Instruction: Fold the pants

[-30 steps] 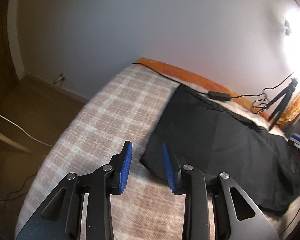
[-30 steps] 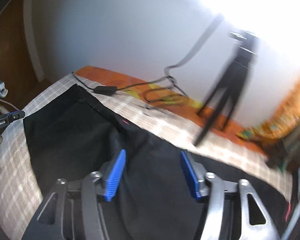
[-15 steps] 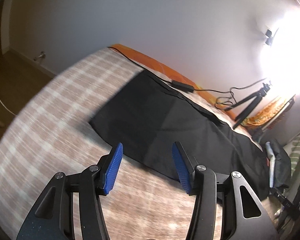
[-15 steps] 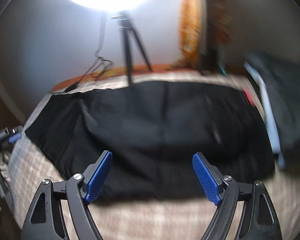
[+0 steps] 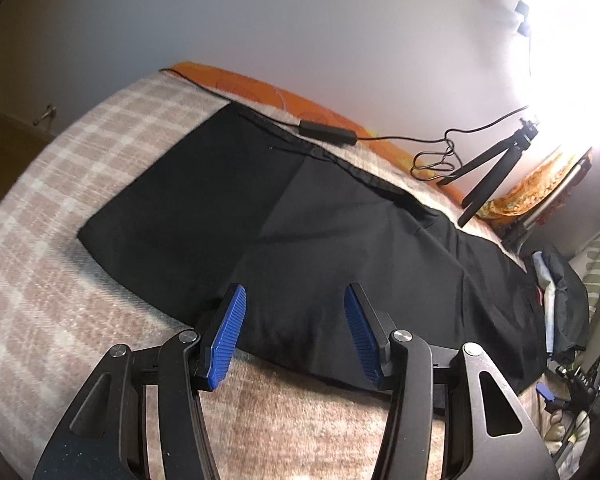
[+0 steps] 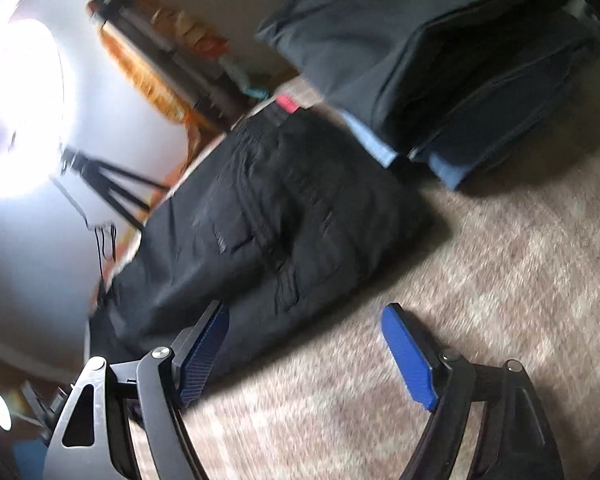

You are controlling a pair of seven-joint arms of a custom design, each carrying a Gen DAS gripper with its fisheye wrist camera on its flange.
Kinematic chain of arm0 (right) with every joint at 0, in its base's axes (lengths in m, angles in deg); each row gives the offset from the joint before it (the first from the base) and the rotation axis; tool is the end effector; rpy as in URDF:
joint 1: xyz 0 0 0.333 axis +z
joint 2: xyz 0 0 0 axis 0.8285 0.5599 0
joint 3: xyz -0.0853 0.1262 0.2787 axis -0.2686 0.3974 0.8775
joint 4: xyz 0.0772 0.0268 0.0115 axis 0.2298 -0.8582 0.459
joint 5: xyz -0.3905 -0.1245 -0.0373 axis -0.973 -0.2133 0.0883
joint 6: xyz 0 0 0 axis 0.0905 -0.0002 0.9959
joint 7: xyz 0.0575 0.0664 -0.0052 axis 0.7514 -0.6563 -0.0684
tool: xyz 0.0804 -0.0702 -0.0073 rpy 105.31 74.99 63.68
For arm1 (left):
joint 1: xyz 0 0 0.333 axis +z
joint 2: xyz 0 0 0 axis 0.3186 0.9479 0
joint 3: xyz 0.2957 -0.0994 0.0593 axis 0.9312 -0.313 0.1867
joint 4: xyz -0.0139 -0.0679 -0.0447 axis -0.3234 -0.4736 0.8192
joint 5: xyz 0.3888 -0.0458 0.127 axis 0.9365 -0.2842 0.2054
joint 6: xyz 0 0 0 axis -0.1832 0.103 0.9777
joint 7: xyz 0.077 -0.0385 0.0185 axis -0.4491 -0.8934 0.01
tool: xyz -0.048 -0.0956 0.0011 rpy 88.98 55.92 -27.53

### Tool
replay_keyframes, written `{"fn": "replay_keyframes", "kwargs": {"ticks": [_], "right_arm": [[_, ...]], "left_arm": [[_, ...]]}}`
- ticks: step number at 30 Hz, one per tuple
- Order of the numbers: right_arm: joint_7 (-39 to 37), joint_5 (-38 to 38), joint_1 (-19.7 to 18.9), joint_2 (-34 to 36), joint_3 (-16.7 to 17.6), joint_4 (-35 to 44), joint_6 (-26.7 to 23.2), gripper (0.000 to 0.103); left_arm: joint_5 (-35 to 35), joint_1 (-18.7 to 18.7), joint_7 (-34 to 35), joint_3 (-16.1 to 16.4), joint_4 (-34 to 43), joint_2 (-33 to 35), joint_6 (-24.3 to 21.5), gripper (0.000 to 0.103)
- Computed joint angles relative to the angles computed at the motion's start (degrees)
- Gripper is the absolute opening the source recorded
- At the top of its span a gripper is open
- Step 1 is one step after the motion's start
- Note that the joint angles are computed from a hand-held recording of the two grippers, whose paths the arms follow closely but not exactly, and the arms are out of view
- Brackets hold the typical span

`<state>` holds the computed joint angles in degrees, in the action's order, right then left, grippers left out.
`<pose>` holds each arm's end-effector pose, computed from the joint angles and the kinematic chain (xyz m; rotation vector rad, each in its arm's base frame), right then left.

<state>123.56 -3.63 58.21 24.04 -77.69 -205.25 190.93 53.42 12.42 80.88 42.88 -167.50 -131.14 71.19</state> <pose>0.5437 -0.0161 0.4070 -1.6177 1.7413 0.1745 0.3206 -0.1189 0.4683 -2.4220 0.9787 -0.8641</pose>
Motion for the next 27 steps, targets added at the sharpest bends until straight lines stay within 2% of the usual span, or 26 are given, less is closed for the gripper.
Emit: {"fn": "replay_keyframes", "kwargs": {"ticks": [3,7,9,11,12,13,16,18,20,21,24,26,27], "right_arm": [[1.6,1.8,-0.2,1.2,0.0,1.1,1.3,0.079],[4.1,3.3,0.3,2.1,0.9,1.1,7.4,0.064],[6.2,1.7,0.8,2.5,1.6,1.3,10.4,0.061],[9.5,-1.9,1.3,2.9,2.1,1.4,13.3,0.045],[10.7,-3.4,1.5,3.0,2.3,1.3,14.6,0.033],[10.0,-2.9,1.6,3.2,2.2,1.3,15.1,0.032],[3.8,0.3,1.9,1.4,2.0,-0.3,16.4,0.017],[-1.2,1.2,2.6,-1.4,1.8,-2.3,18.5,0.011],[-9.2,5.7,3.9,-4.3,1.1,-4.2,21.4,0.010],[-9.3,5.0,4.1,-4.3,1.0,-4.4,22.0,0.010],[-3.1,-3.3,3.4,-1.7,1.1,-3.0,20.1,0.011],[0.3,-9.5,2.9,-1.1,1.6,-3.0,20.0,0.018],[1.9,-12.3,2.8,-1.2,1.9,-3.3,20.3,0.025]], "left_arm": [[0.2,0.4,0.5,0.4,0.2,1.2,0.7,0.050],[0.6,1.0,0.5,0.2,-0.2,1.5,1.6,0.050],[0.8,1.2,0.7,0.1,-0.2,1.6,1.7,0.050],[1.1,1.3,1.1,0.1,0.0,1.9,1.6,0.050],[1.2,1.3,1.3,0.1,0.1,2.0,1.6,0.050],[1.3,1.4,1.4,0.1,0.1,2.1,1.6,0.050],[1.7,1.8,1.6,-0.1,0.1,2.3,1.9,0.050],[2.1,2.0,1.8,-0.3,0.4,2.7,1.7,0.050],[2.8,2.4,2.0,-0.8,0.8,3.2,1.2,0.050],[3.4,2.8,2.0,-1.3,1.1,3.5,0.9,0.050],[4.2,2.8,2.1,-1.4,1.3,3.8,0.4,0.050],[4.2,2.5,2.3,-0.6,0.7,3.3,1.1,0.050],[4.0,2.3,2.4,-0.3,0.5,3.1,1.5,0.050]]}}
